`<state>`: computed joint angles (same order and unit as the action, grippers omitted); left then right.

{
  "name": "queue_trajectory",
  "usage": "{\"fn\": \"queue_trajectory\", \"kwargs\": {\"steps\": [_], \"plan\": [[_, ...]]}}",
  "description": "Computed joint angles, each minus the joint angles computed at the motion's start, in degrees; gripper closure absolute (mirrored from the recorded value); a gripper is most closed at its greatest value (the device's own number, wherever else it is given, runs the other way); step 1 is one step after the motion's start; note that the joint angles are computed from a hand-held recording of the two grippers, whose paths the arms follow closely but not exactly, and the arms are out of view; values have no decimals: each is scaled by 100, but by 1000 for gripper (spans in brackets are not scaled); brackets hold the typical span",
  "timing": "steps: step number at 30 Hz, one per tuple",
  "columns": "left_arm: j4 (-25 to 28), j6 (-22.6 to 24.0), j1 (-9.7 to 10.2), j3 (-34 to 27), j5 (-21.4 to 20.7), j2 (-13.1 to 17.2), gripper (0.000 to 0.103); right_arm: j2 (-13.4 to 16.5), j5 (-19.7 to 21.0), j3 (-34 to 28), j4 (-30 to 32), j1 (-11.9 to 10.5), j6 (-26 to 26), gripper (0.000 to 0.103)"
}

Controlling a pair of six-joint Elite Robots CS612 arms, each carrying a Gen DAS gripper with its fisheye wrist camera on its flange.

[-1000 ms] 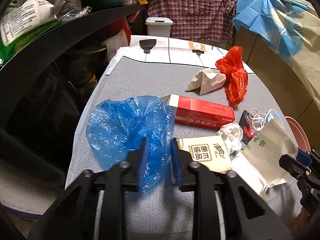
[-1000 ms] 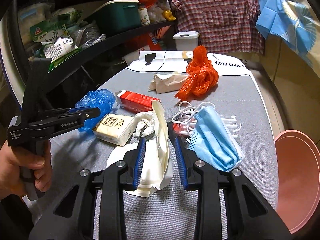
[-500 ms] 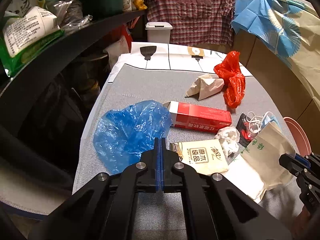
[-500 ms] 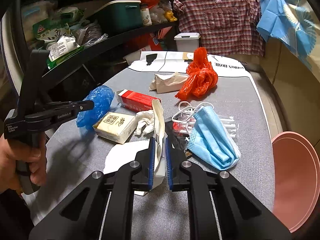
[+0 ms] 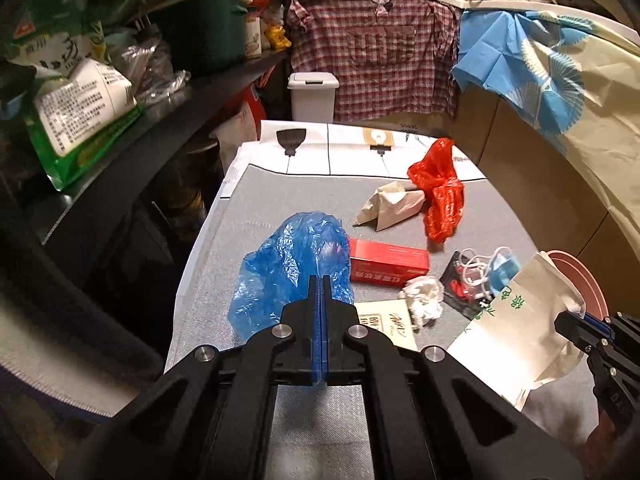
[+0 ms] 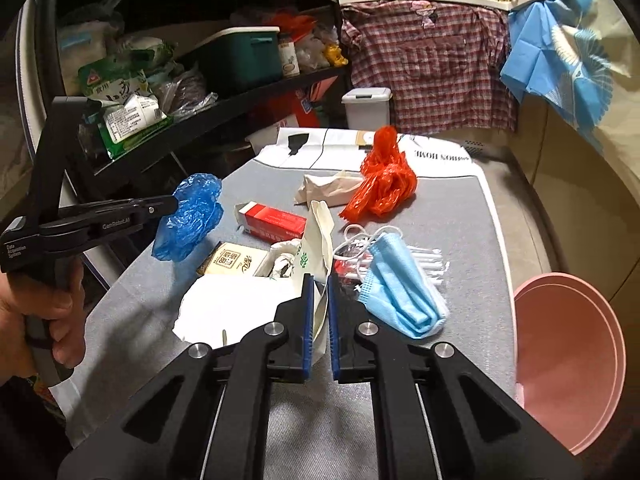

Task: Collect trash
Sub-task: 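Close the left gripper on the blue bag while the right gripper closes on the white paper bag, then carry the blue bag and white paper bag over the pink bucket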

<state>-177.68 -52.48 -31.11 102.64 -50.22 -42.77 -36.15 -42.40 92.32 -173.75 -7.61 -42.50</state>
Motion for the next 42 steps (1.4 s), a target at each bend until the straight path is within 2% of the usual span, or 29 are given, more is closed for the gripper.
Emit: {"fn": "queue_trajectory", "kwargs": {"steps": [14,22,29,33,42], "plan": [[-387,160,-243,111,135,-135,103,-101,36,181,-674,-169,398,96],[-626,275,-365,97,172,-172,103,-201,-76,231,-1629,-326,1058,96],[-743,378,-421,36,131,-165,103,-345,-159,76,-1558,-482,1369,96],[-818,486,-444,-16,92,-145,103,-380,-132,-11,-1739,-588,1384,96],[-819,694,-484,-207,-16,-66,103,-176,-377,-424,-1863,-803,1813,96]]}}
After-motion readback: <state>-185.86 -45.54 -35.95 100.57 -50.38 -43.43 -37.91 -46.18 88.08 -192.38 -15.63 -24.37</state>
